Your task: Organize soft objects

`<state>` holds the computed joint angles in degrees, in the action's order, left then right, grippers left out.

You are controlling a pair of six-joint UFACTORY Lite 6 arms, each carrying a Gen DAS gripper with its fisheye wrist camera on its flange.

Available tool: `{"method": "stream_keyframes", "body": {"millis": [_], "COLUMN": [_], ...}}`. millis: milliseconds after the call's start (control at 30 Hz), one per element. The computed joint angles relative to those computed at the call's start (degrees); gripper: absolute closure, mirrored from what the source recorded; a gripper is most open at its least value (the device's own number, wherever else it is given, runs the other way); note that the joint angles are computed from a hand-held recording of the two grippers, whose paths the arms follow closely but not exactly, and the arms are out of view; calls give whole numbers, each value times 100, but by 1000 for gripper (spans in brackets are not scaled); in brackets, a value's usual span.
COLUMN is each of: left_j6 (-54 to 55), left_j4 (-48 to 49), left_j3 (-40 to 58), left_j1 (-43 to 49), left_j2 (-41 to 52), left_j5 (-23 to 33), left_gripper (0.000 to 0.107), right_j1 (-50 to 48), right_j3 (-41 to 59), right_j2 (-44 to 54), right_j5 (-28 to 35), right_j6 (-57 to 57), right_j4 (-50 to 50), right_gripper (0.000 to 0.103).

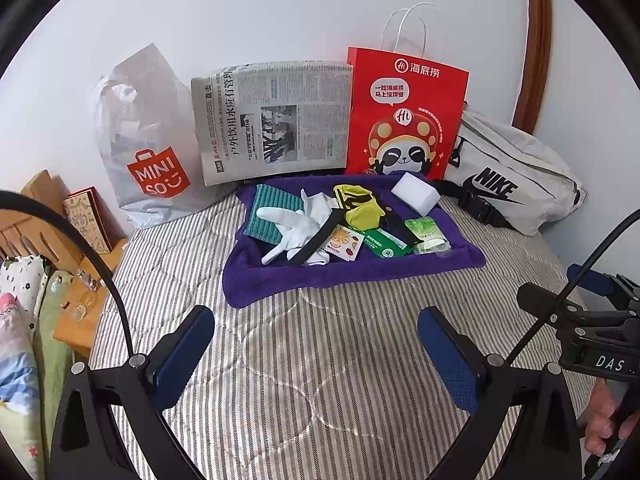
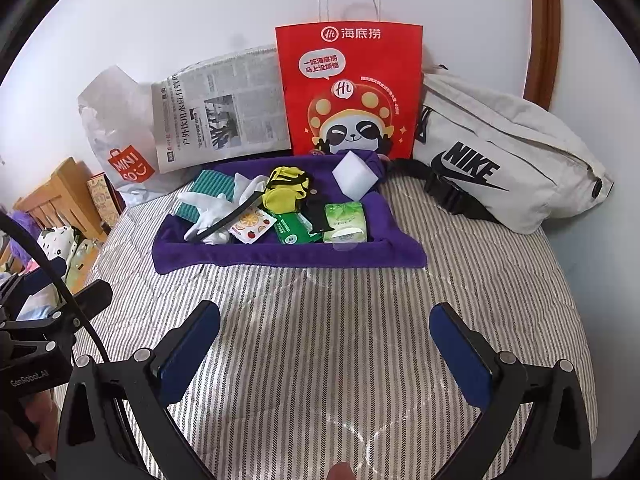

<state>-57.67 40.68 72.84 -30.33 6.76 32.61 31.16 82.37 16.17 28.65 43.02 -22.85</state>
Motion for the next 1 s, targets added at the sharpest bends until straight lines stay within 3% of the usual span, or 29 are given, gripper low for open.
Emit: {"method": "stream_keyframes", "body": {"millis": [1000], "left_j6": [-98], "left_j4": [49], "left_j3": [-59], "left_j1": [20], "left_j2": [-29], "left_j5": [33], "left_gripper": [4], "right_j1": [24], "right_j3": [-51], "right_j2": [-48], "right_j5": [4], "right_j6": [79], "right_j4": [-27], "right_gripper": [0]}}
